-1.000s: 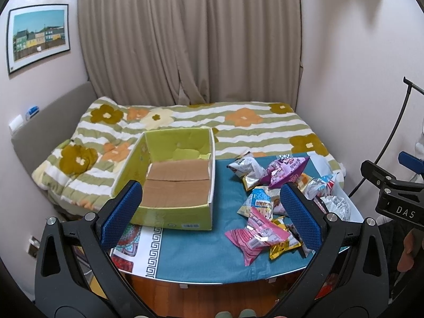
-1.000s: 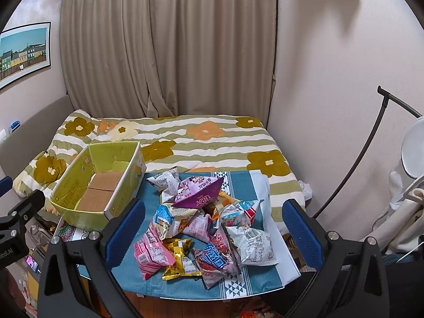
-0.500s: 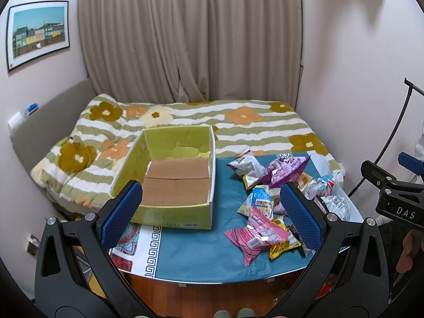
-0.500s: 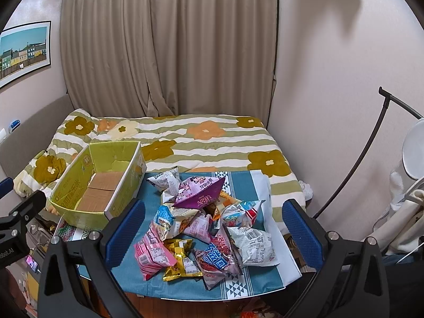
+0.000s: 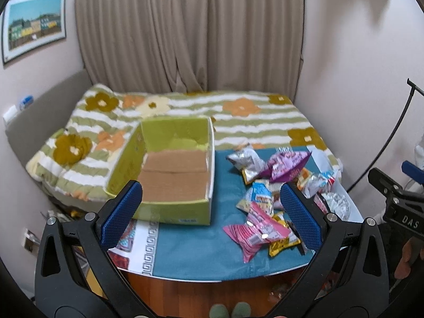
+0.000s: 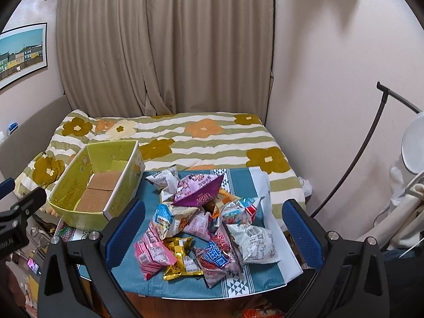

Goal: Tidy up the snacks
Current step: 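Grasp the pink wafer bag with the left tool while the right grasps the purple-red chip bag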

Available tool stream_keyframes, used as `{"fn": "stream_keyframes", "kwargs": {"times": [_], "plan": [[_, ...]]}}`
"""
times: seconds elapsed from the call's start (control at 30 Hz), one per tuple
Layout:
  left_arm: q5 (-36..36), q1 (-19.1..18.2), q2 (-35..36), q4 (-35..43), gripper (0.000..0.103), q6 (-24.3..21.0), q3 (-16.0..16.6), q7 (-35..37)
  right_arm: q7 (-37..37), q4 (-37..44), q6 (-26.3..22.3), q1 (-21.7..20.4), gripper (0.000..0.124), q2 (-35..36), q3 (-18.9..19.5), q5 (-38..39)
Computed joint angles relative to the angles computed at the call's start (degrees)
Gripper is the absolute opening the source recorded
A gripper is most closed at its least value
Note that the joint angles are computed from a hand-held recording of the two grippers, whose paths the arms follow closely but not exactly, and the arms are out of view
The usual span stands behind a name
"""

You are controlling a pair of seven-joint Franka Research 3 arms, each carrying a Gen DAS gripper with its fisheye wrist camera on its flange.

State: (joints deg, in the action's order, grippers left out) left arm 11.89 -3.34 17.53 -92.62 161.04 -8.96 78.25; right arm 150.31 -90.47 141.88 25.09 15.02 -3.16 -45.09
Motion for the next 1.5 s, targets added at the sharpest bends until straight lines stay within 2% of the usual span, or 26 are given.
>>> {"fn": "stream_keyframes", "kwargs": {"times": [0.17,0.3,0.37,0.5,0.67,0.87,1.1,1.27,1.37,1.43,1.5], "plan": [[-8.57,3.15,5.24,4.74,0.103,-6.17,-4.53,8.54,-0.76,-1.09,-1.63,-0.4,0.103,0.68,0.21,3.02],[-7.85,1.03,8.97,6.47,0.103,-6.93,-3.64,9.62,0.06,-5.36,0.48,-1.45,0.103,-0.23,-0.13,4.42],[-7.87,0.9,10.61,6.83,0.103,-7.0,-4.43,12.11,0.05,-7.1,1.84,-2.28,0.103,-0.3,-0.25,5.47],[-3.63,-1.95,14.48,8.83,0.103,-8.44,-2.92,15.17,-1.46,-9.02,5.05,-4.05,0.103,0.54,-0.77,8.04],[-1.03,-3.28,20.15,13.22,0.103,-10.67,-3.2,20.46,-7.23,-10.62,10.12,-6.14,0.103,2.6,-0.85,14.59],[0.13,-4.41,26.28,19.56,0.103,-13.04,-3.35,27.67,-11.75,-11.36,12.41,-6.19,0.103,5.91,-1.36,23.78],[-2.68,-4.46,34.2,30.83,0.103,-20.26,-4.83,37.91,-15.18,-11.74,14.51,-5.24,0.103,9.22,-1.88,31.9],[-5.06,-4.92,37.81,36.42,0.103,-23.82,-4.99,42.94,-15.73,-11.69,16.76,-4.88,0.103,11.02,-2.19,37.08],[-6.23,-5.57,40.85,41.53,0.097,-26.71,-4.83,45.12,-15.02,-11.17,17.82,-3.87,0.103,12.16,-2.95,38.82],[-7.29,-5.72,43.0,45.27,0.088,-29.52,-4.88,46.56,-14.59,-10.91,18.57,-3.35,0.103,12.83,-3.47,39.63],[-7.89,-5.89,44.03,46.93,0.083,-30.19,-4.55,47.62,-13.87,-10.28,19.05,-2.82,0.103,13.71,-4.11,40.32]]}}
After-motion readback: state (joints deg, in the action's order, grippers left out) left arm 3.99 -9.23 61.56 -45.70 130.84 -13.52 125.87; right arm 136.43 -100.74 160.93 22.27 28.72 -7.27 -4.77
